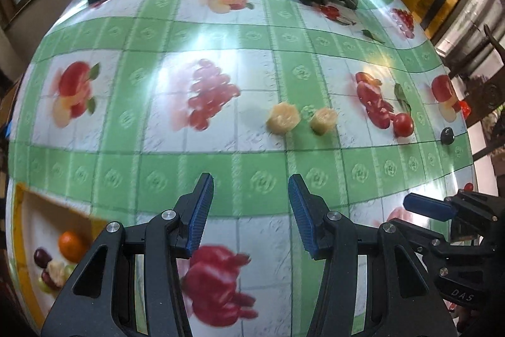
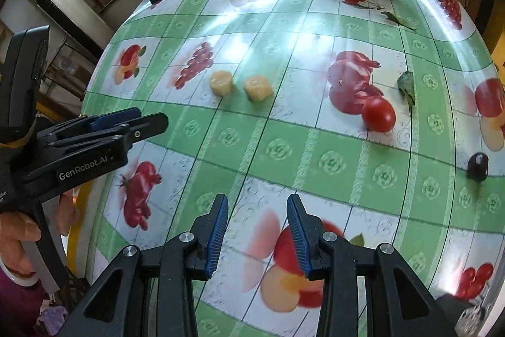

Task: Organize fruits
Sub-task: 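Move both grippers back from the tray to the bread cubes, then grasp a bread cube with left gripper while right gripper grasps another bread cube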

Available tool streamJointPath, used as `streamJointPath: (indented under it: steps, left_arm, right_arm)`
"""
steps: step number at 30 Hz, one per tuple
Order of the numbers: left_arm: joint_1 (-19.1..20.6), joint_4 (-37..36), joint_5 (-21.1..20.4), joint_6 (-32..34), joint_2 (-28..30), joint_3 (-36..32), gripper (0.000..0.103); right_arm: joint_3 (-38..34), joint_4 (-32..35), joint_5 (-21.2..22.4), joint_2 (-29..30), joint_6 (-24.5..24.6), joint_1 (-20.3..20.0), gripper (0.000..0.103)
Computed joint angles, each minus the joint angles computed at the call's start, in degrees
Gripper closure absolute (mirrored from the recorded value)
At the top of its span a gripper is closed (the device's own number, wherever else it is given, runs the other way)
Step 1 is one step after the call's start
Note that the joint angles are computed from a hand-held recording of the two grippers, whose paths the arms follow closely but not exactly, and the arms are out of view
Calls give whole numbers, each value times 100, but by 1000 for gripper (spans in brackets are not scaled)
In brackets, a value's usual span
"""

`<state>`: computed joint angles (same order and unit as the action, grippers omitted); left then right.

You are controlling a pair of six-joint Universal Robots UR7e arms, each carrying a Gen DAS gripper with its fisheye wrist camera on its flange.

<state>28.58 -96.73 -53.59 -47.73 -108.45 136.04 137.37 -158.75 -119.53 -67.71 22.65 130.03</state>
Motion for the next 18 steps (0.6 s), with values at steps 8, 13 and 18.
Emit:
streamJointPath:
  steps: [8, 13, 18]
  left_arm:
    - [592, -1302, 19, 1230, 782, -16, 54]
    - [907, -1834, -7, 1719, 1120, -54, 54]
    - [981, -2101, -71, 2090, 1251, -31, 54]
  right_arm:
    - [-135, -253, 91, 150, -418, -306, 66]
    - [-268, -413, 123, 331, -679, -482, 65]
    - [-508, -506, 86, 607, -1014, -633, 65]
